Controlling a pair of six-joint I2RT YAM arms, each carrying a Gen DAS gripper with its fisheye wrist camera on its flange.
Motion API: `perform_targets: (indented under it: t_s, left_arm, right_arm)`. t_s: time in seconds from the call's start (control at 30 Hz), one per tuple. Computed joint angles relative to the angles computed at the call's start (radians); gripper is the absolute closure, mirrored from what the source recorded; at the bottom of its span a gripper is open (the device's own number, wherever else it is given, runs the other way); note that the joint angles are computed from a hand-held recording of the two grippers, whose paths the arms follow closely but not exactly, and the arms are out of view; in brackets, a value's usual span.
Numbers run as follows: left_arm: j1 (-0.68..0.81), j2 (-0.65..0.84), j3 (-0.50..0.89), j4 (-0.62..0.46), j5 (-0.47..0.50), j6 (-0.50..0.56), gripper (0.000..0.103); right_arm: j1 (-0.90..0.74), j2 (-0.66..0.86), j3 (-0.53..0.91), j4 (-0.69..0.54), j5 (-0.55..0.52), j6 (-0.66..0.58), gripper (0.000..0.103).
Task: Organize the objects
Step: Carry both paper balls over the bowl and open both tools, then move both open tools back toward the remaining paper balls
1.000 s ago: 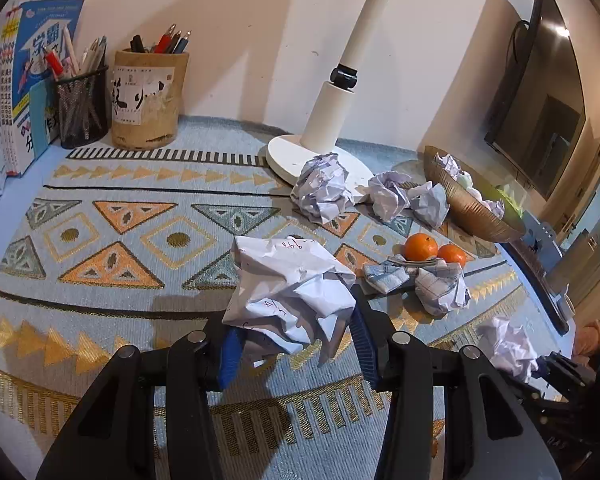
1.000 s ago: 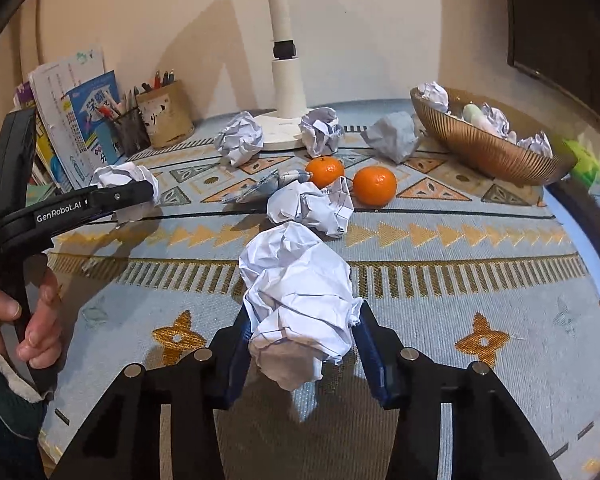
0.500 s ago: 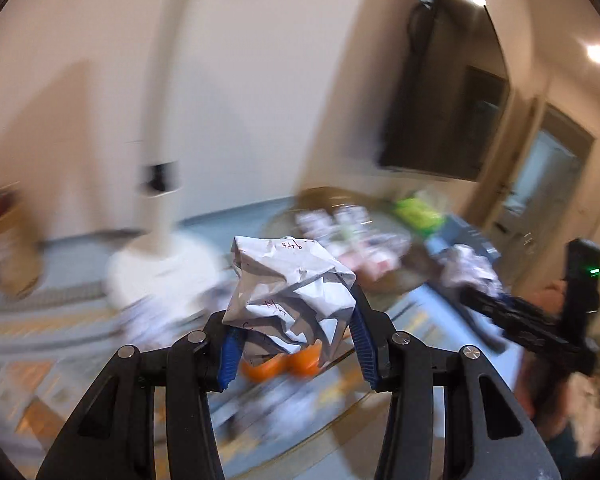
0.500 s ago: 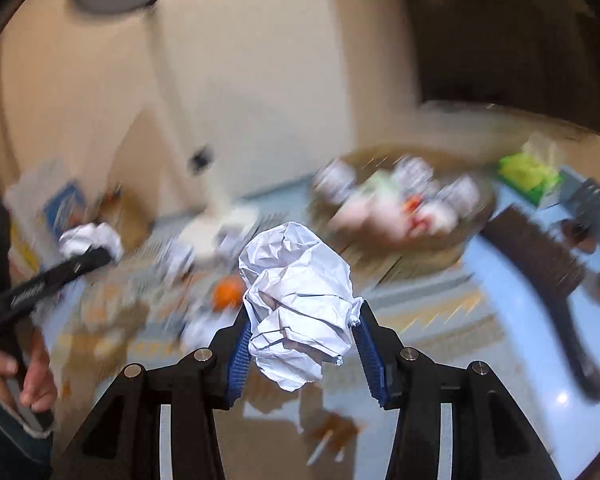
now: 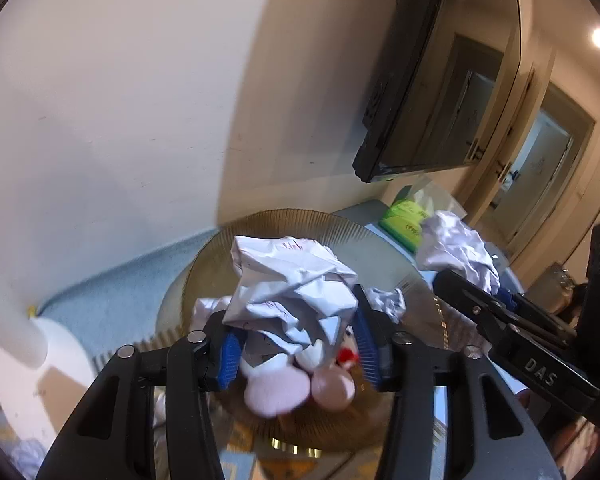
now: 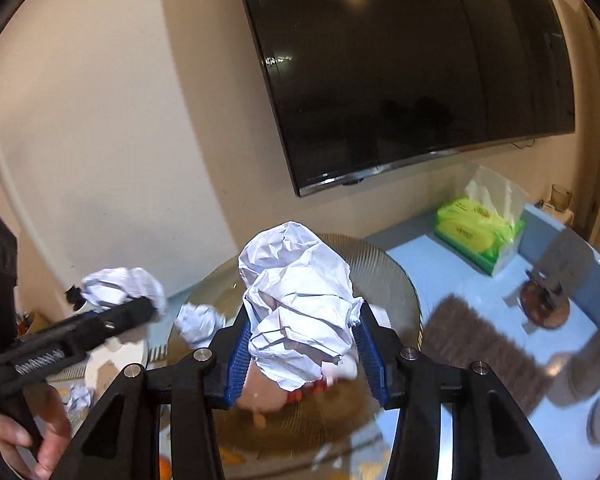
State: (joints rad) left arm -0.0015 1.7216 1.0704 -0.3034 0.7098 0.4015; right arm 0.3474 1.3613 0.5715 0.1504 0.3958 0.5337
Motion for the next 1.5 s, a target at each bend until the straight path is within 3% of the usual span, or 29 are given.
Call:
perform_targets:
  t_s: [0.07,0.1,0.2,0.4,0.5,0.57,0.67,0.73,0.8,0.9,0.97,1.03,1.13,1.2,1.23,1.27,1.37,1.43,1.5]
  left_arm:
    - [-0.037,0.023,0.003,0.045,-0.080,-0.033,0.035]
    - [-0.045,0.050,0.036,0.010,-0.106,-0.024,0.033]
    - [0.010,0.074,0.067,-0.084,-0.043,0.045,0.033]
    - [0.218,-0.067,0.051,-0.296,0.109,0.233,0.033]
    - [0.397,-0.110,0.122,-0.543,0.228,0.419,0.033]
    - [0.482,-0.124,0.159,-0.654,0.278,0.502,0.032]
    - [0.671,-0.066,0.261,-0.933,0.358,0.755,0.000]
    - [0.808,0.018,0.342,-1.143,0.389,0.980,0.001]
    - [0.896,0.083,0.375,-1.226,0.366,1.105,0.001]
    - [1.008,0.166,0.366,-1.172,0.337,1.171,0.001]
    - [1.045,0.207,0.314,-0.985,0.312,1.087,0.001]
    - [1.048,0.240,0.226,-0.719,0.278,0.933,0.001]
    - [1.026,0.358,0.171,-0.448,0.229,0.749,0.001]
    - [1.008,0.405,0.180,-0.400,0.167,0.668,0.002]
    - [1.000,0.420,0.223,-0.472,0.151,0.696,0.001]
    - [1.012,0.423,0.229,-0.505,0.197,0.745,0.001]
    - [1.019,0.353,0.117,-0.355,0.187,0.707,0.001]
    - [1.007,0.353,0.116,-0.385,0.156,0.748,0.001]
    - [1.006,0.326,0.074,-0.336,0.150,0.742,0.001]
  right_arm:
    - [-0.040,0.065,0.032,0.046,-0.049,-0.030,0.051]
    - [-0.057,0.099,0.053,0.052,-0.078,-0.049,0.030]
    - [-0.093,0.151,0.073,0.031,-0.087,-0.052,0.028]
    - [-0.095,-0.020,-0.083,0.023,-0.156,0.025,0.028]
    - [-0.002,-0.134,-0.105,-0.063,-0.119,0.074,0.028]
    - [0.100,-0.196,-0.094,-0.137,-0.069,0.109,0.028]
    - [0.280,-0.242,-0.078,-0.197,0.017,0.161,0.024]
    - [0.416,-0.216,-0.062,-0.203,0.091,0.207,0.017]
    - [0.525,-0.163,-0.054,-0.183,0.153,0.246,0.016]
    - [0.651,-0.019,-0.062,-0.091,0.225,0.319,0.016]
    - [0.694,0.107,-0.077,0.015,0.234,0.377,0.016]
    - [0.725,0.230,-0.074,0.084,0.260,0.425,0.016]
    - [0.744,0.354,-0.077,0.183,0.273,0.458,0.016]
    - [0.740,0.376,-0.055,0.149,0.268,0.470,0.016]
    - [0.745,0.379,-0.052,0.142,0.286,0.473,0.016]
    - [0.746,0.386,-0.046,0.131,0.292,0.480,0.013]
    - [0.728,0.413,-0.018,0.094,0.270,0.492,0.009]
    - [0.724,0.417,-0.004,0.077,0.260,0.481,0.009]
    - [0.732,0.429,0.015,0.052,0.267,0.476,0.009]
